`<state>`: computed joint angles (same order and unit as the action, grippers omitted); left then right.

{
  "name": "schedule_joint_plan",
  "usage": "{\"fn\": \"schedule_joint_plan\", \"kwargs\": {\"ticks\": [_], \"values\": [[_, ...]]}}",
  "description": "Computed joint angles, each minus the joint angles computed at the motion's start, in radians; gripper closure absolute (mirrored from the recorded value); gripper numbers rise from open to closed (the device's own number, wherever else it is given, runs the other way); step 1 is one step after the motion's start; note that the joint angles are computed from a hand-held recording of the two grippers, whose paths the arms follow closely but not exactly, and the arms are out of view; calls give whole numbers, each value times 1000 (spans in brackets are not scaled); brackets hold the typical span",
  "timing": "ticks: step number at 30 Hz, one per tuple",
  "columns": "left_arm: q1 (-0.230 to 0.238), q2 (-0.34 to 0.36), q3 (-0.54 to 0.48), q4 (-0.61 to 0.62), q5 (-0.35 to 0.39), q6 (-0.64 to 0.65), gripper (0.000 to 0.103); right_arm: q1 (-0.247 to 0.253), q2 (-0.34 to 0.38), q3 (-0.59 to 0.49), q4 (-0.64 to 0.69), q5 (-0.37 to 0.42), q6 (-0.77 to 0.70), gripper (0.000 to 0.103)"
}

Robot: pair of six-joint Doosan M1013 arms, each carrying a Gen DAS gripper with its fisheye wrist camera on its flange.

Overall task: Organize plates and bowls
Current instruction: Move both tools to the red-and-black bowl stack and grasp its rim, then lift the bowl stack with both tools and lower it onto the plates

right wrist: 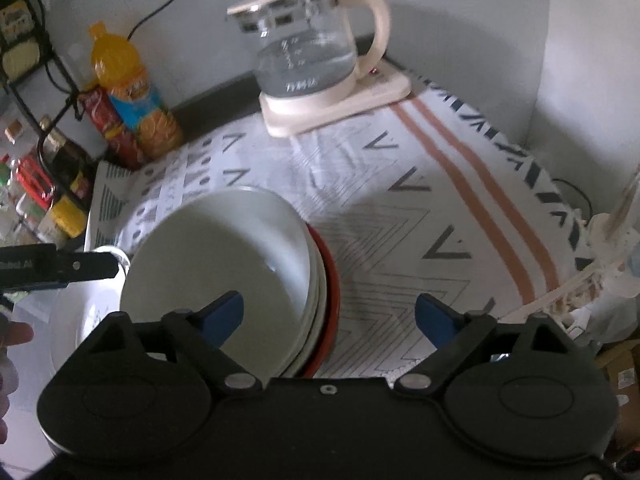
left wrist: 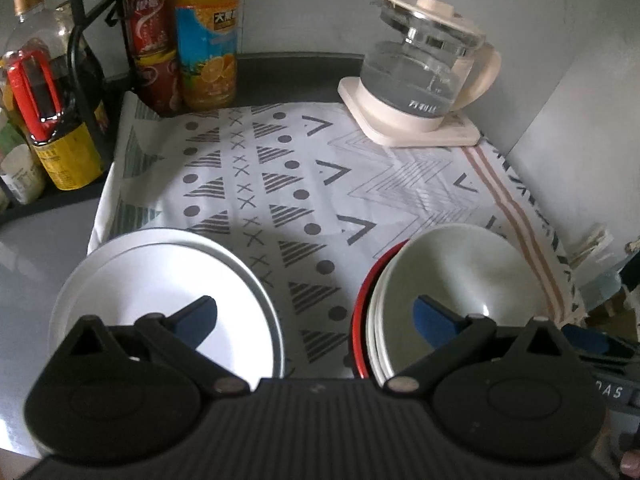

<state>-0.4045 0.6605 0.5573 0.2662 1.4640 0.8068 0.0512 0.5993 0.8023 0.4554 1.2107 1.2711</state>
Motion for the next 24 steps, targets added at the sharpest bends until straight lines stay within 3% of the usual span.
{"fn": "schedule_joint_plan", "kwargs": {"ticks": [11,18,20,22,24], "values": [[3,11,28,-45,8,-62,3,-3,77,-97,10,133,27,30],[5,25,20,-98,8,-75,16,-6,128,-173,37,229,28,45],[0,33,5,-80,16,-71,20,-6,137,-188,53,250,15,50],[7,38,-1,-114,14,-79,40,-4,146,-203,58,269,12,54],[7,58,-34,-114,60,-84,47,-2,156,-219,61,287,7,58]]}}
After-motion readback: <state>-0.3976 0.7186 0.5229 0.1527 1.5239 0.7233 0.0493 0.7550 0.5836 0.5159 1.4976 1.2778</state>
